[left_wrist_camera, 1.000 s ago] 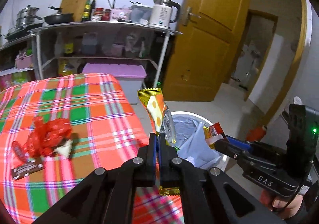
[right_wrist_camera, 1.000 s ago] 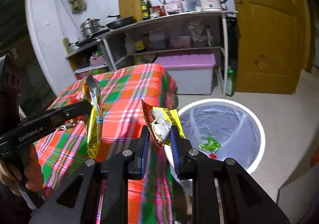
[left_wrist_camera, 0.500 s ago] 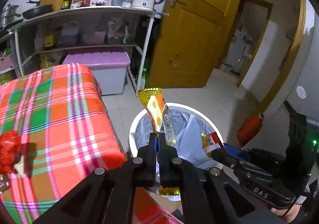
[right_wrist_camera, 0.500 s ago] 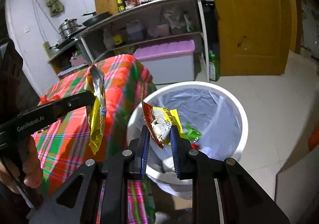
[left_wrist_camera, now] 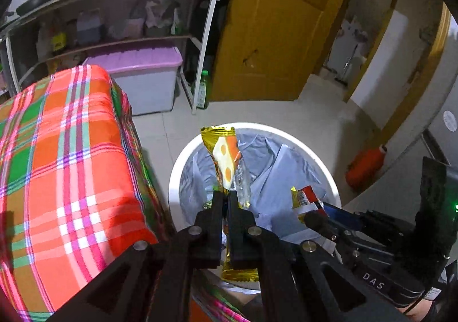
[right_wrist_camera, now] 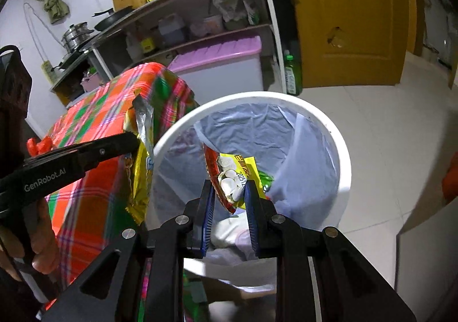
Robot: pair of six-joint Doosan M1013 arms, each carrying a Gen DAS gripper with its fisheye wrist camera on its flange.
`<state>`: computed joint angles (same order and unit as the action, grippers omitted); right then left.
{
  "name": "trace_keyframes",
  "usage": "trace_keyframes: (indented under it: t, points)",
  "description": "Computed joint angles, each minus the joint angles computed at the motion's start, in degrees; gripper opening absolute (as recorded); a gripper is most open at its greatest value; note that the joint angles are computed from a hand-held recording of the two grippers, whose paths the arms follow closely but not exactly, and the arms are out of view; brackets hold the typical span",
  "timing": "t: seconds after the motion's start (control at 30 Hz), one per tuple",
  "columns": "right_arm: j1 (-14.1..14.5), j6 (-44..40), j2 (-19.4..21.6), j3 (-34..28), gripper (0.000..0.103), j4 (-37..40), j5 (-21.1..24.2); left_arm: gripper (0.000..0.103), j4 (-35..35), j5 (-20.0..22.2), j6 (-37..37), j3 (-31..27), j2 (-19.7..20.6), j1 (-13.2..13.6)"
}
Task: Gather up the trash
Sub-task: 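Open both tools to drop the wrapper and packet into the bin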
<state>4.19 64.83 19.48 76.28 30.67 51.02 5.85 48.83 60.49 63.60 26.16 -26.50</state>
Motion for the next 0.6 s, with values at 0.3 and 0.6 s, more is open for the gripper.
trace_keyframes:
  t: [0.3,0.6]
  points:
    - [-0.1,0.6,0.4,0.0,0.046,-0.5,0.0,0.024,-1.8,0.2,-1.2,0.3,0.0,0.8]
    - [-0.4,-0.7,-1.4,1.1,0.046,1.9,-0.8,0.024,0.9,-3.8,-4.5,4.1,-3.5,0.5]
